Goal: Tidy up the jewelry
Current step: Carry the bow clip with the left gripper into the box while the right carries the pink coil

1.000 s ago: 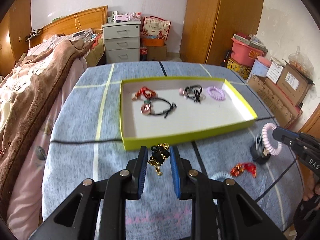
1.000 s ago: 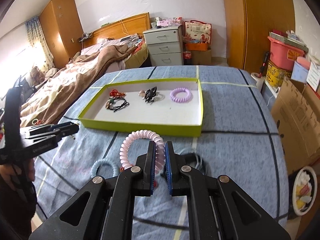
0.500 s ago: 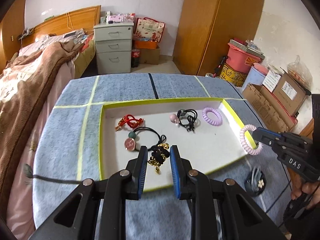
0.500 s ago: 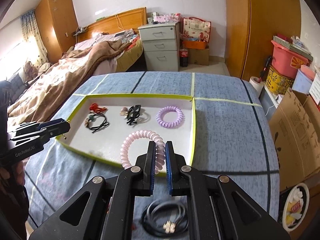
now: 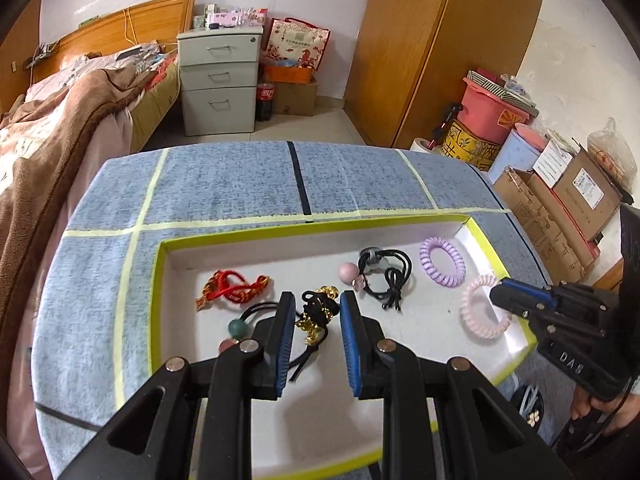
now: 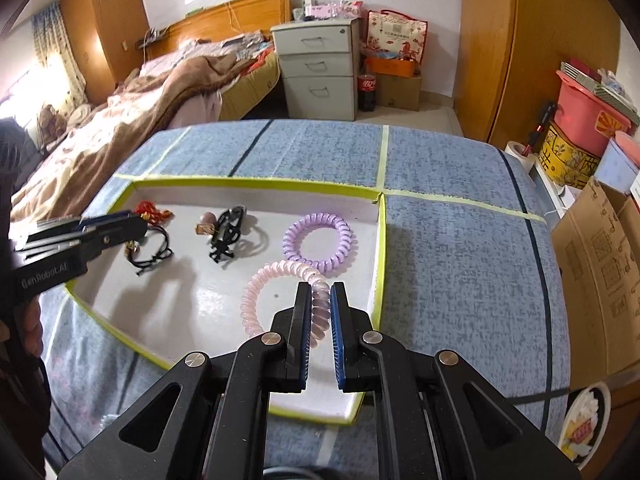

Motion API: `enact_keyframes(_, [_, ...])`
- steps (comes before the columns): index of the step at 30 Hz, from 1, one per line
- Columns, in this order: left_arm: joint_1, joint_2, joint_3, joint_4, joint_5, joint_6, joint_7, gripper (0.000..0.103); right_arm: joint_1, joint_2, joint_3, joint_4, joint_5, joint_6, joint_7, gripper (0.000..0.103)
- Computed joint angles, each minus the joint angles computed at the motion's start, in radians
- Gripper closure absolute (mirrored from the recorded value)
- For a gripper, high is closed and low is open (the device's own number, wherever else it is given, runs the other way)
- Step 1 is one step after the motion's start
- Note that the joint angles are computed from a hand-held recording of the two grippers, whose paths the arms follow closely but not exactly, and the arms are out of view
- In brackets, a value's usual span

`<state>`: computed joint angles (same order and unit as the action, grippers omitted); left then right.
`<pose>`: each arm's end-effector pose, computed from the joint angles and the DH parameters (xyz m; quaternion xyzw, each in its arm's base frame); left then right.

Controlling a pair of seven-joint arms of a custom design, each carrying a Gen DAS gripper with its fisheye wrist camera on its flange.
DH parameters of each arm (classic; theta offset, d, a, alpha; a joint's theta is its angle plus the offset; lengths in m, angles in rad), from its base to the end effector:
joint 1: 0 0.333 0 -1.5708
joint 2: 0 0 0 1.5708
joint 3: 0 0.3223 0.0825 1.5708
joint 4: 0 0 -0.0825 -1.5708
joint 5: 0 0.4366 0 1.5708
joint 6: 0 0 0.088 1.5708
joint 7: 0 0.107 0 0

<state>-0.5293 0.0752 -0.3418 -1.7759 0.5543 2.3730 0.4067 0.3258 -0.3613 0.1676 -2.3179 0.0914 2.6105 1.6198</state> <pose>0.4460 -0.5108 0.5621 -0.6663 0.6655 -0.2964 0.1593 0.4688 0.2574 0.5416 -0.7873 0.5274 -0.1529 0.2805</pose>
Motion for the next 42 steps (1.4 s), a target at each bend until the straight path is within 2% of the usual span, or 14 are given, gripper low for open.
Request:
enact_keyframes(20, [-0.019,0.107,0.022,0.096,-0.037,-0.045,0.062,0.079,0.002,0.056,0.001,0.034,-0.041,-0.023,-0.015,0.093])
enact_keyframes(36, [-0.02,0.1,0.027,0.08,-0.049,-0.018,0.05,0.078,-0.002,0.059,0.009,0.036,-0.078,-0.022,0.017,0.092])
enact_keyframes(38, [-0.021,0.098,0.026,0.081,-0.045,-0.019,0.054,0.078,-0.002,0.058,0.009,0.035,-0.08,-0.022,0.02,0.091])
enact_keyframes(41, [-0.021,0.095,0.026,0.081,-0.041,-0.015,0.046,0.077,0.0,0.051,0.007,0.029,-0.077,-0.018,0.023,0.084])
enact_keyframes(42, [-0.022,0.095,0.025,0.083,-0.042,-0.019,0.046,0.074,0.0,0.049,0.006,0.029,-0.076,-0.018,0.024,0.08])
